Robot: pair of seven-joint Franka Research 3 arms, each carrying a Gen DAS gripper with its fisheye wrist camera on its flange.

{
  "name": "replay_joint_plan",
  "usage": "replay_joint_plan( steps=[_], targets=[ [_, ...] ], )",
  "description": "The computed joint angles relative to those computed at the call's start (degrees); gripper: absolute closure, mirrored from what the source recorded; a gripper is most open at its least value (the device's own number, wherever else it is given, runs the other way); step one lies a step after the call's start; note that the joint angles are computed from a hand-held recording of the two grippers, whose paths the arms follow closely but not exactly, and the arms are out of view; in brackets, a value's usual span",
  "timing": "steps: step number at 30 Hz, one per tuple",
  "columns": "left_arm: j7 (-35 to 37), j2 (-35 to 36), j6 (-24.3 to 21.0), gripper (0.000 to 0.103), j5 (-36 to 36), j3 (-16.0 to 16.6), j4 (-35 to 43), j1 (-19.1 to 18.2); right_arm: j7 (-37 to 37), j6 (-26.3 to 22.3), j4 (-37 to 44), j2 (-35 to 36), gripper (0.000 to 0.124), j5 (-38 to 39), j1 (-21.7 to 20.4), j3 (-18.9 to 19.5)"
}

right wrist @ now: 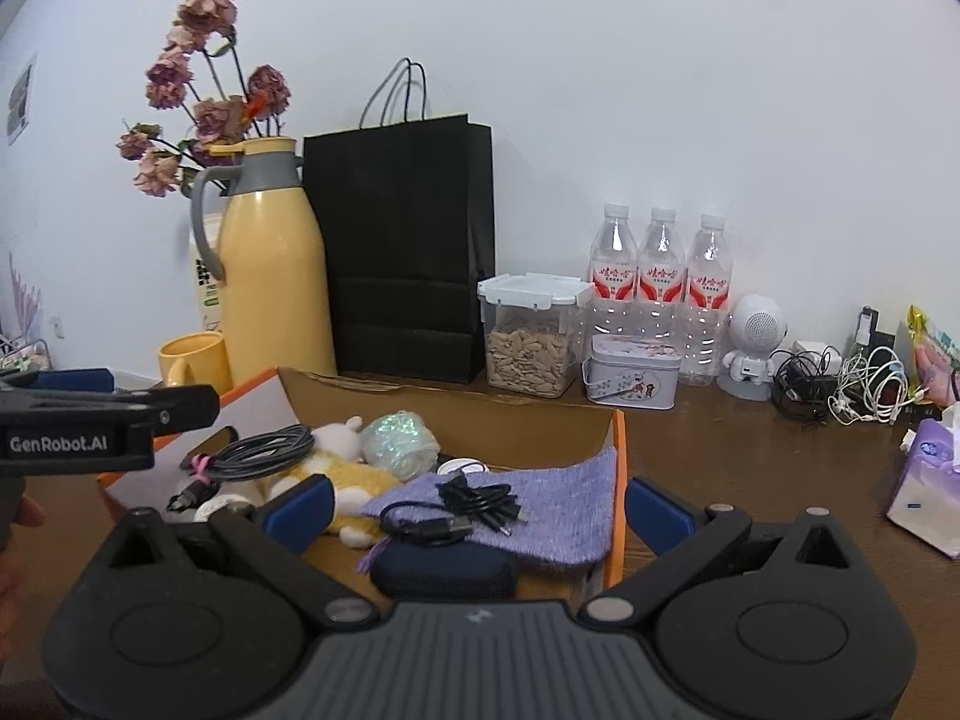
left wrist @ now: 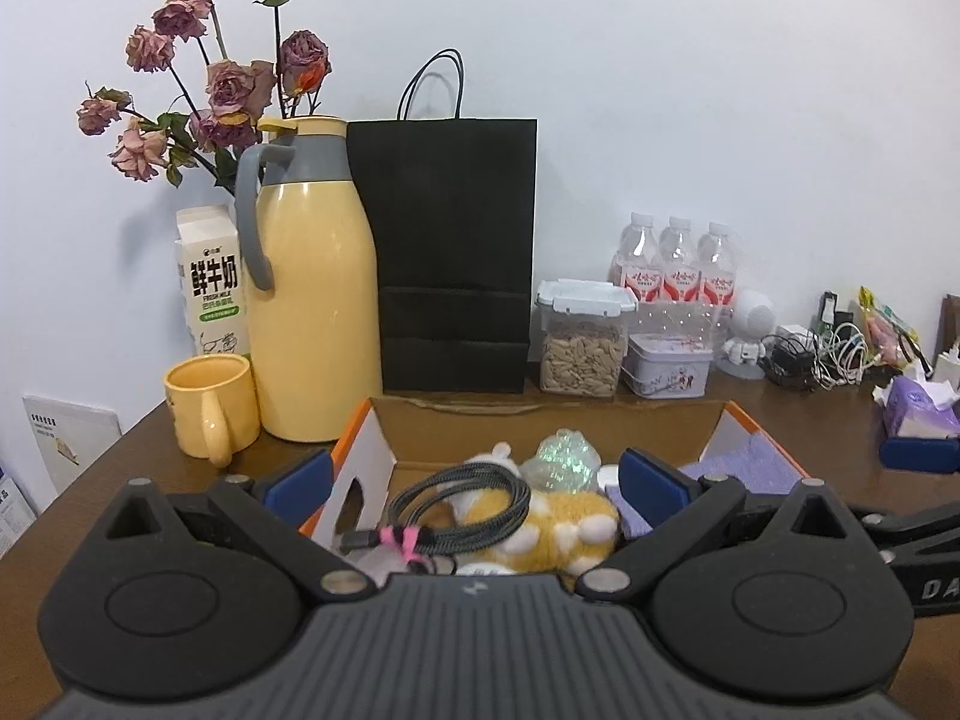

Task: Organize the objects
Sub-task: 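Withdraw both grippers from the box toward the rolled white cloth and caps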

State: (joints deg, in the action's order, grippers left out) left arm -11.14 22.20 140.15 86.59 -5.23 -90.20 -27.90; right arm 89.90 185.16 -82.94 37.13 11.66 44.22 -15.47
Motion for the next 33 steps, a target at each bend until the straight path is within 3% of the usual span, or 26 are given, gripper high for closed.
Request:
replay_joint_plan(
  steps=[6, 14, 22, 25, 29, 33],
  targets=[
    [0.9, -5.1, -0.1, 0.0, -1.8, -1.6, -6.7, 1.1, -3.0, 3.0, -9.6, -6.1, 0.021, 1.3, 2.7, -1.1],
    [1.5, -10.6, -0.7, 0.0, -4.0, -4.7, -14.4, 3.1, -6.2, 2.3, -20.1, -12.3, 0.021, 3.7, 4.8, -1.0],
    [2.0, -14.4, -0.1, 0.0, -6.7, -7.0, -20.3, 4.5, -6.6, -0.4, -26.9, -16.6, 0.021, 2.2, -1.5, 8.1],
    [1.8, -15.5, 0.5, 0.0, -7.7, -7.7, -22.4, 4.9, -6.9, -2.0, -27.7, -17.1, 0.021, 1.7, -5.9, 13.6],
    [1.3, -16.6, 1.0, 0.0, -9.0, -8.4, -24.5, 5.3, -6.7, -3.7, -27.2, -16.6, 0.021, 0.9, -8.7, 17.5],
    [0.4, -17.5, 1.6, 0.0, -9.7, -8.8, -26.0, 5.8, -3.4, -8.1, -24.7, -15.0, 0.021, -1.9, -6.3, 14.9]
  ],
)
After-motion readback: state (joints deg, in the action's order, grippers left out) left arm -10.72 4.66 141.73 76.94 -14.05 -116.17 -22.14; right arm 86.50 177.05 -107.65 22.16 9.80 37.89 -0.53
